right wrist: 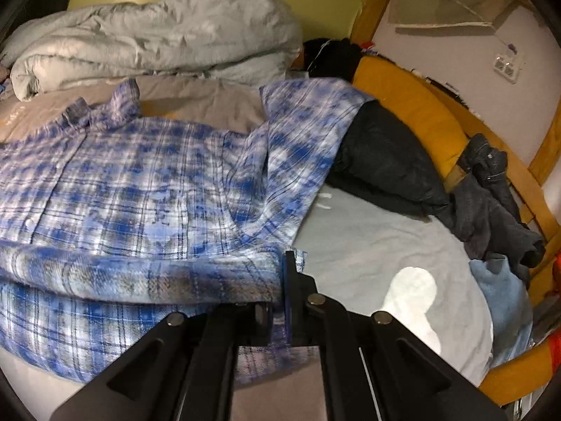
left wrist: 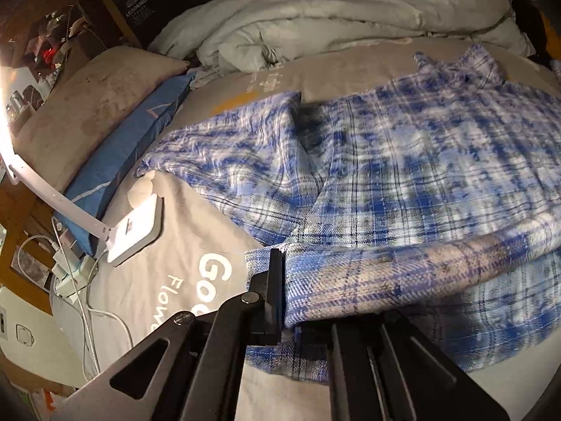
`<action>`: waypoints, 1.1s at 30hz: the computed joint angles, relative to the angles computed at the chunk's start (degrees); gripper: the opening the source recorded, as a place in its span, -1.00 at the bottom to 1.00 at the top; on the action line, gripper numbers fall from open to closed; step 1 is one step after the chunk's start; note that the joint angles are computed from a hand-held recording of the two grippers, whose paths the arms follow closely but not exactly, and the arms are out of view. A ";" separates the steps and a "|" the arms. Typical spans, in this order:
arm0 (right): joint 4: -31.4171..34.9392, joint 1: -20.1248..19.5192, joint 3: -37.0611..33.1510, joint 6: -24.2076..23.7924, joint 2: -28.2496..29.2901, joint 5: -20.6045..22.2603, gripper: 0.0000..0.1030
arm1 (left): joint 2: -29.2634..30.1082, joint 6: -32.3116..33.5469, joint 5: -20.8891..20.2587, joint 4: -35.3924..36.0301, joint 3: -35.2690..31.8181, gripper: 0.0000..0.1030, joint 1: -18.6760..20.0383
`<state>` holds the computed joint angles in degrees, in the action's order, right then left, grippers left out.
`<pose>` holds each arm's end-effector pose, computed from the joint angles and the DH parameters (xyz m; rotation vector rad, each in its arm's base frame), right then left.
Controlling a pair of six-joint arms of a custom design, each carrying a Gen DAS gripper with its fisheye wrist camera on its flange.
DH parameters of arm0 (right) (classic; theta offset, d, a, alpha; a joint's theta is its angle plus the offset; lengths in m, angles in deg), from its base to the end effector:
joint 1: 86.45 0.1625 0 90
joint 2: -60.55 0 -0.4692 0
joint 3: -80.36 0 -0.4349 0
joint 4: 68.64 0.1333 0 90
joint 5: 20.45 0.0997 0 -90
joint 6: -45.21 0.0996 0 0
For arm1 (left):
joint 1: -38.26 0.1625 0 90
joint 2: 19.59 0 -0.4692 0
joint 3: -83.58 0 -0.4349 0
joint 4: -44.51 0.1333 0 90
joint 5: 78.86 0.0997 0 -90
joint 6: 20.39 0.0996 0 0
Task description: Fold large clothes
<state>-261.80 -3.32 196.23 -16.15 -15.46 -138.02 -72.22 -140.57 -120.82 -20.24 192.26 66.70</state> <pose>0.0183 -0.5773 0.3884 0.6599 -1.9556 0.7606 -0.3206 -0.4095 0.0660 -0.2514 1.7086 -0.7398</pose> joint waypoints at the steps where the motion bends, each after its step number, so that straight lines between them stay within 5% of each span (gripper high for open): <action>1: 0.38 -0.03 -0.26 0.28 0.30 -0.29 -0.95 | 0.08 0.26 0.07 -0.35 0.15 -0.87 0.23; 7: 0.66 -0.44 -0.69 0.06 1.45 -0.15 -0.88 | 0.70 0.65 1.68 -0.12 0.64 -0.75 0.59; 8: 0.69 -0.57 -0.72 0.09 1.47 0.19 -0.69 | 0.74 0.63 1.50 0.05 0.56 -0.46 0.48; 9: 0.67 -0.69 -0.69 0.45 1.42 0.54 -0.18 | 0.55 0.34 1.78 -0.09 0.69 -0.05 0.15; 11: 0.94 -1.27 -0.26 2.39 0.37 2.91 0.57 | -0.05 -3.12 3.83 1.05 1.37 0.41 -1.69; 14: 1.90 -2.42 1.09 4.01 -2.38 8.95 0.77 | -0.72 -9.11 7.63 4.76 2.05 0.81 -4.99; 15: 3.12 -2.80 1.47 4.29 -3.57 11.19 0.99 | -0.86 -11.23 8.82 6.37 2.15 0.95 -5.95; 19: 2.85 -4.88 3.81 5.72 -7.58 20.17 1.00 | -0.69 -20.48 13.16 14.17 2.27 1.00 -9.72; 24: 5.15 -6.41 5.70 5.91 -11.00 26.47 1.00 | -0.07 -22.02 15.51 16.64 1.87 1.00 -11.53; 33: 6.30 -6.79 6.28 5.86 -11.55 26.99 1.00 | 0.49 -11.92 16.55 6.02 3.27 1.00 -11.15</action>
<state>-255.50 -10.11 202.51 -10.28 -27.01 -111.03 -71.73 -152.49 -104.26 -14.22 195.54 55.55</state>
